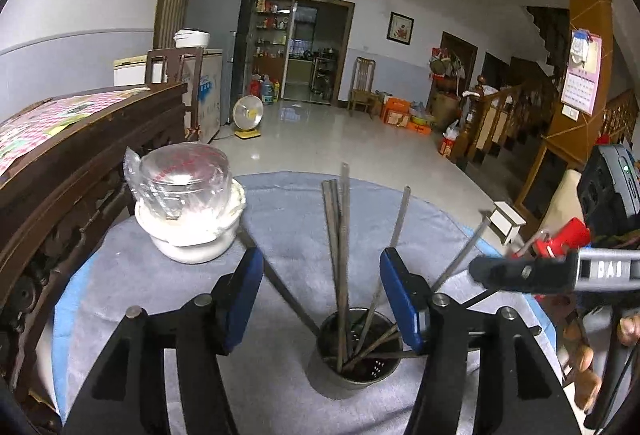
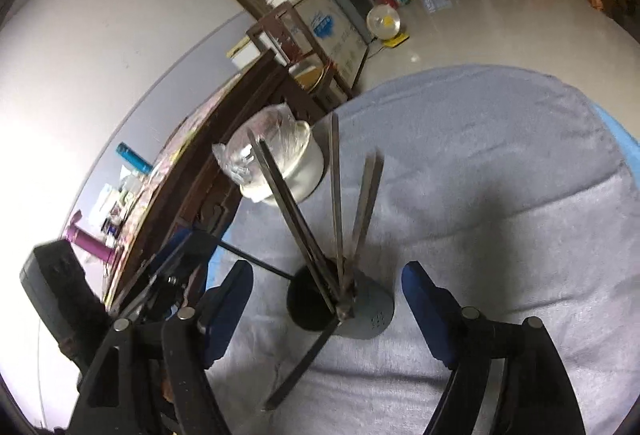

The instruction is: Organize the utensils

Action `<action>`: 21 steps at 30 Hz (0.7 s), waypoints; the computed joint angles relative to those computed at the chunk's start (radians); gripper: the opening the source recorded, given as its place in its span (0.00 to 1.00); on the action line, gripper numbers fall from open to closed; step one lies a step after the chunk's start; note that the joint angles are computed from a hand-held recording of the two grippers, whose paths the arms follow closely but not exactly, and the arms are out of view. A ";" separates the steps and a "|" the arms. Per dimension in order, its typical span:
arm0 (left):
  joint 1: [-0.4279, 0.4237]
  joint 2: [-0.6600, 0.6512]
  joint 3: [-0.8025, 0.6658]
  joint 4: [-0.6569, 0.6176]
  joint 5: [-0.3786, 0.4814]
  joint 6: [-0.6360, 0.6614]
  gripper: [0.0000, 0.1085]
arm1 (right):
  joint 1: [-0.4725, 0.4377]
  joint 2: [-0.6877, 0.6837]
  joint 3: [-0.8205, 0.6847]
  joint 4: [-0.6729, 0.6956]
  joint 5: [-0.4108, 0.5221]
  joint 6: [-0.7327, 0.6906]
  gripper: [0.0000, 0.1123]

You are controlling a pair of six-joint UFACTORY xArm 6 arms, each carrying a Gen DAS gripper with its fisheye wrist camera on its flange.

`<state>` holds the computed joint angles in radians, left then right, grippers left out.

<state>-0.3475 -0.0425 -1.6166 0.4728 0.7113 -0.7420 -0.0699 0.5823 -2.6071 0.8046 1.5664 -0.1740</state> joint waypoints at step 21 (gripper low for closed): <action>-0.034 -0.360 0.331 0.089 0.285 -0.194 0.76 | 0.034 -0.931 1.134 -0.204 -0.657 -0.227 0.78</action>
